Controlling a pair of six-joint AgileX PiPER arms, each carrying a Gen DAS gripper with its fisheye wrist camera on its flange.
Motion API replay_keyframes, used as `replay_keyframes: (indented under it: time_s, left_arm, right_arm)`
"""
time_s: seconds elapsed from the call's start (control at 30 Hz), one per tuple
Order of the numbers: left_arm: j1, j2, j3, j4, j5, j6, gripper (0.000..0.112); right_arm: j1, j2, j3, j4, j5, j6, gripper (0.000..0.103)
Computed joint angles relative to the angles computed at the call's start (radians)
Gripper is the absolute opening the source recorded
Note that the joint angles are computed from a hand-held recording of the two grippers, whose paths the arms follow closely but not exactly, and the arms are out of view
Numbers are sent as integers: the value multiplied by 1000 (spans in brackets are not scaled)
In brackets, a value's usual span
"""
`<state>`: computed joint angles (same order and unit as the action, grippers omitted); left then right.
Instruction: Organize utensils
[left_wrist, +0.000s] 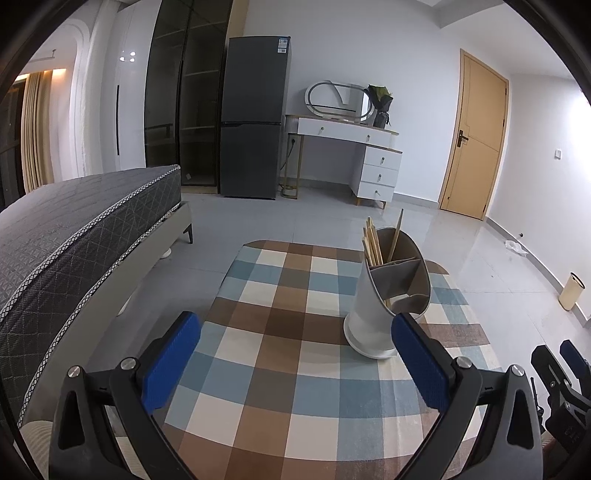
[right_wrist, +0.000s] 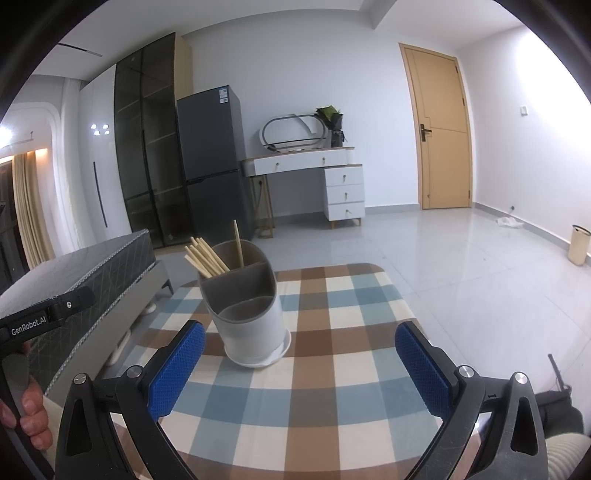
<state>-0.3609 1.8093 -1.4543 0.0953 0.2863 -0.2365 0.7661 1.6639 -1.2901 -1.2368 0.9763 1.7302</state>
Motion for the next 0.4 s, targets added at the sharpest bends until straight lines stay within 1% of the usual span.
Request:
replay_keyframes:
  time_s: [0.27, 0.33, 0.4]
  left_arm:
    - [0, 1, 0, 6, 3, -9, 101]
    - [3, -2, 5, -30, -1, 30, 101]
    - [-2, -7, 14, 2, -12, 6, 101]
  right_arm:
    - [0, 1, -2, 1, 0, 0, 103]
    - [1, 2, -3, 1, 2, 0, 103]
    - [1, 2, -3, 1, 2, 0, 103]
